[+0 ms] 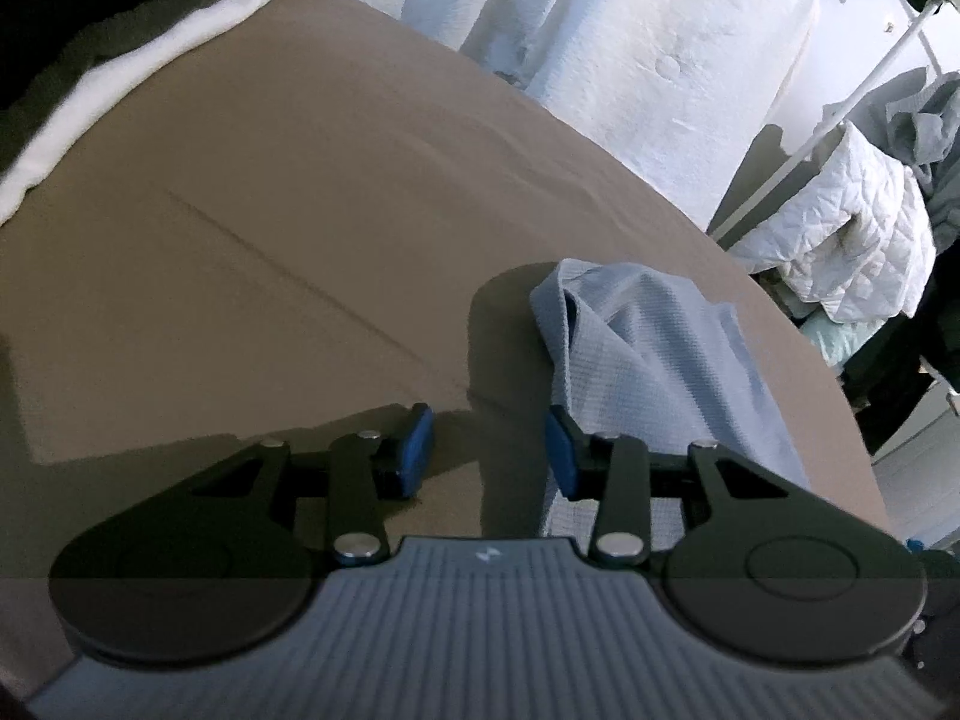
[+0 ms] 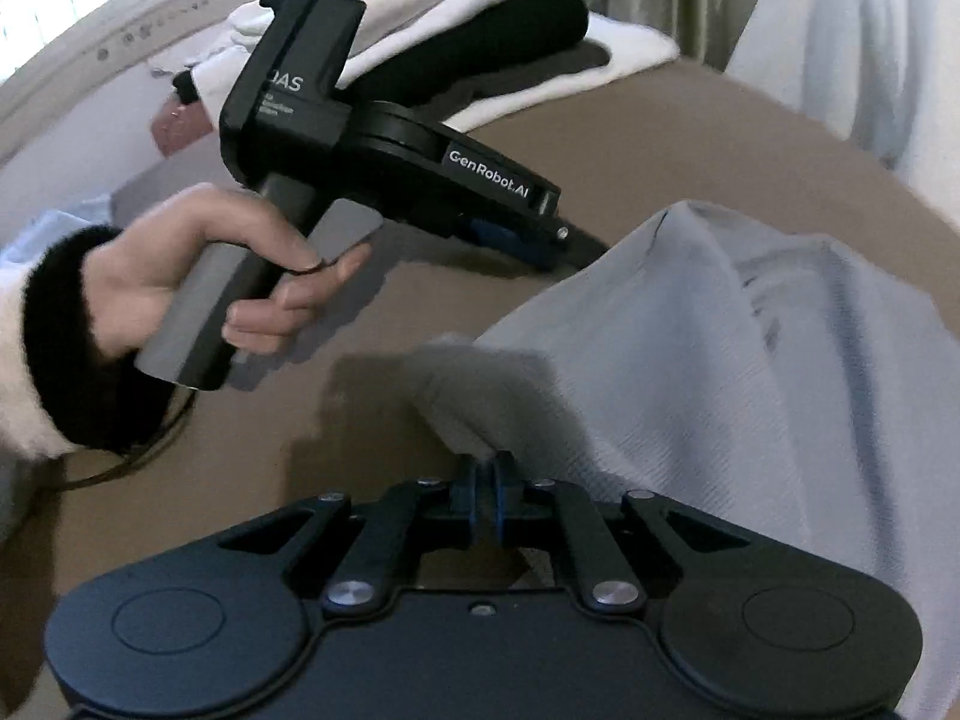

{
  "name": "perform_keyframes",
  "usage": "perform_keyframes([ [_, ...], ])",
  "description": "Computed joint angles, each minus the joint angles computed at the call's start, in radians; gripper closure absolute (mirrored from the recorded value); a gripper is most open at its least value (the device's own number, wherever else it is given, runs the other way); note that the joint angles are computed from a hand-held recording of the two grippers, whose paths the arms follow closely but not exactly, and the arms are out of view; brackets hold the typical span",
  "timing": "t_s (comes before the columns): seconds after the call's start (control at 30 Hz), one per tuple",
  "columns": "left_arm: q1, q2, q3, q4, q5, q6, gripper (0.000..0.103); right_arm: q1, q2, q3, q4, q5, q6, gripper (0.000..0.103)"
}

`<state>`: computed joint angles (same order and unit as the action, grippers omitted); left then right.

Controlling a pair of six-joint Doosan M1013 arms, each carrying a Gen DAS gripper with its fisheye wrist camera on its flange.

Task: Fold clothes

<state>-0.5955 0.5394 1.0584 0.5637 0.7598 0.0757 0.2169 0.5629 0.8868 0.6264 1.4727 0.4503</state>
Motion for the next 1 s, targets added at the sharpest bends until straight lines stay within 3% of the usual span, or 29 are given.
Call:
perform_keyframes([
  [0.03,0.002,-0.001,0.002,-0.009,-0.004,0.009,0.064,0.001,-0.016,0.024,0.001,-0.04,-0.025,0.086],
  [0.1,0.006,-0.003,0.005,-0.029,-0.01,0.025,0.064,0.003,-0.057,0.086,0.011,-0.145,-0.114,0.059],
  [0.17,0.008,-0.005,0.006,-0.045,-0.018,0.039,0.064,0.004,-0.096,0.146,0.031,-0.245,-0.217,0.047],
  [0.27,0.011,-0.003,0.003,-0.069,-0.024,0.064,0.064,0.014,-0.126,0.198,0.002,-0.312,-0.379,0.025],
  [0.33,0.011,0.0,-0.002,-0.073,-0.022,0.068,0.064,0.026,-0.129,0.216,-0.04,-0.353,-0.455,0.022],
  [0.37,0.011,0.0,-0.004,-0.074,-0.022,0.068,0.064,0.033,-0.124,0.215,-0.065,-0.358,-0.47,0.022],
  [0.43,0.008,0.0,-0.005,-0.052,-0.019,0.048,0.064,0.037,-0.104,0.186,-0.076,-0.322,-0.464,0.046],
  [0.47,0.004,-0.002,-0.004,-0.013,-0.019,0.013,0.064,0.036,-0.091,0.164,-0.068,-0.299,-0.445,0.09],
  [0.5,0.002,-0.006,0.0,0.029,-0.026,-0.019,0.064,0.032,-0.084,0.15,-0.044,-0.311,-0.416,0.1],
  [0.6,-0.001,-0.016,0.006,0.153,-0.043,-0.111,0.064,0.001,-0.065,0.112,0.077,-0.458,-0.285,0.1],
  [0.7,0.004,-0.002,-0.025,0.172,-0.03,-0.097,0.064,-0.025,-0.013,0.037,0.026,-0.654,-0.049,0.099],
  [0.73,0.006,0.006,-0.04,0.167,-0.023,-0.079,0.064,-0.033,0.015,-0.002,-0.047,-0.683,0.072,0.099],
  [0.83,0.018,0.048,-0.105,0.067,-0.004,0.056,0.063,-0.065,0.094,-0.125,-0.181,-0.654,0.432,0.099],
  [1.0,0.042,0.105,-0.178,-0.067,-0.062,0.212,0.059,-0.09,0.157,-0.223,-0.187,-0.613,0.63,0.099],
])
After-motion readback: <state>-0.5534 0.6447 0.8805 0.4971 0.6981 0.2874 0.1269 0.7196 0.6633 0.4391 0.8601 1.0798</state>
